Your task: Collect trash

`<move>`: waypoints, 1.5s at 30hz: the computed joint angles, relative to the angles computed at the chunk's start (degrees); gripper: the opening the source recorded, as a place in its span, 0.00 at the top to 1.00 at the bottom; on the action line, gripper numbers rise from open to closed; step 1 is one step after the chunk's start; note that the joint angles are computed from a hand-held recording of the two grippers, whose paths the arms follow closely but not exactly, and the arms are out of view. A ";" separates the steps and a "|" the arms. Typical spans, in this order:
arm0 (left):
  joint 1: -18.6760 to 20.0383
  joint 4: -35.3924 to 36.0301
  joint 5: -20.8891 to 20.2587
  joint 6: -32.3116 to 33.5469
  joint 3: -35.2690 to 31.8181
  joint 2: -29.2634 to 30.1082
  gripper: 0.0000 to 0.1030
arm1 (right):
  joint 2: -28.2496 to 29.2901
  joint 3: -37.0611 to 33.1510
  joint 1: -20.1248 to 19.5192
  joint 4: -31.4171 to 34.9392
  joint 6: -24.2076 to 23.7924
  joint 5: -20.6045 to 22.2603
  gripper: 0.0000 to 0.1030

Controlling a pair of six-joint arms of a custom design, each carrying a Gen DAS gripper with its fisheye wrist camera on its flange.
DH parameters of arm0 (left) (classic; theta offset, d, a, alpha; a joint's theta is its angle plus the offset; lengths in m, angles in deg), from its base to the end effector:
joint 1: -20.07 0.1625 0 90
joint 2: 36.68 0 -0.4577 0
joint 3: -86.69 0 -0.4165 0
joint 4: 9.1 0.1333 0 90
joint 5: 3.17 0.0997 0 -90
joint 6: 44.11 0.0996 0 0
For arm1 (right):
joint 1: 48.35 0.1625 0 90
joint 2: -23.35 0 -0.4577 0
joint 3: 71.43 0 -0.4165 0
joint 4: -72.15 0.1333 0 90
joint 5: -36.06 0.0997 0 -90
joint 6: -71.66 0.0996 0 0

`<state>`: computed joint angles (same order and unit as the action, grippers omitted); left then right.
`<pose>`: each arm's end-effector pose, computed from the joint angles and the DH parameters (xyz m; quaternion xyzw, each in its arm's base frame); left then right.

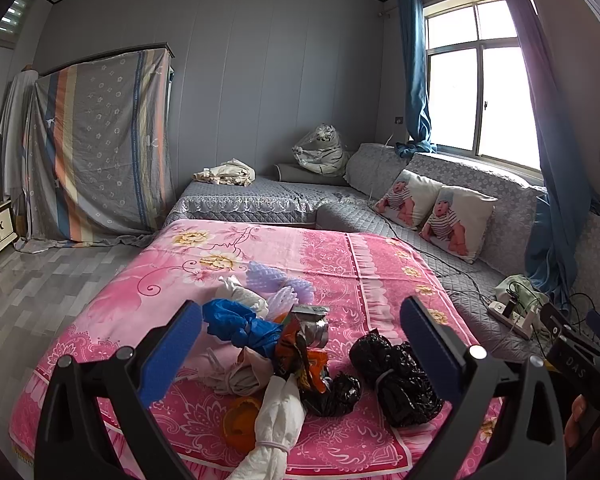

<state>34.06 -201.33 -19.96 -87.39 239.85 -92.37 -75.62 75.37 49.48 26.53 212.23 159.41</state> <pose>-0.2412 -0.2957 0.1072 0.2022 0.7766 -0.5310 0.2723 0.1170 -0.2742 0.2031 0.0944 -0.7122 0.5828 0.3798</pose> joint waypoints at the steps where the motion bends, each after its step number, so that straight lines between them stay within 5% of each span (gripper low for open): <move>1: -0.07 0.30 -0.04 -0.42 0.15 -0.06 0.07 | -0.01 0.01 -0.02 0.03 0.04 -0.04 0.08; 10: 0.68 -2.84 -1.90 2.84 0.28 -0.58 0.07 | -0.32 -0.65 -1.10 3.11 1.01 -3.22 0.08; 15: 5.06 -7.74 -8.70 11.42 1.15 -5.63 0.07 | 0.23 -4.54 -6.09 16.50 4.84 -13.27 0.08; 19: 8.21 -1.42 -11.65 12.01 3.21 -11.91 0.07 | 2.39 -8.90 -12.25 30.01 7.05 -26.10 0.08; 24: 10.98 10.40 -17.51 15.04 5.48 -19.51 0.07 | 9.27 -13.54 -13.67 37.08 3.40 -30.02 0.08; 27: 12.35 16.74 -18.95 14.83 5.29 -20.21 0.07 | 14.20 -15.61 -12.07 37.37 -0.61 -25.84 0.08; 33: 16.83 13.14 -26.29 20.94 3.13 -14.64 0.07 | 20.58 -16.71 -9.96 32.44 -10.49 -18.22 0.08; 45: 24.33 9.19 -28.92 23.42 -1.52 -5.27 0.07 | 27.94 -21.96 -7.93 35.03 -16.80 -12.84 0.08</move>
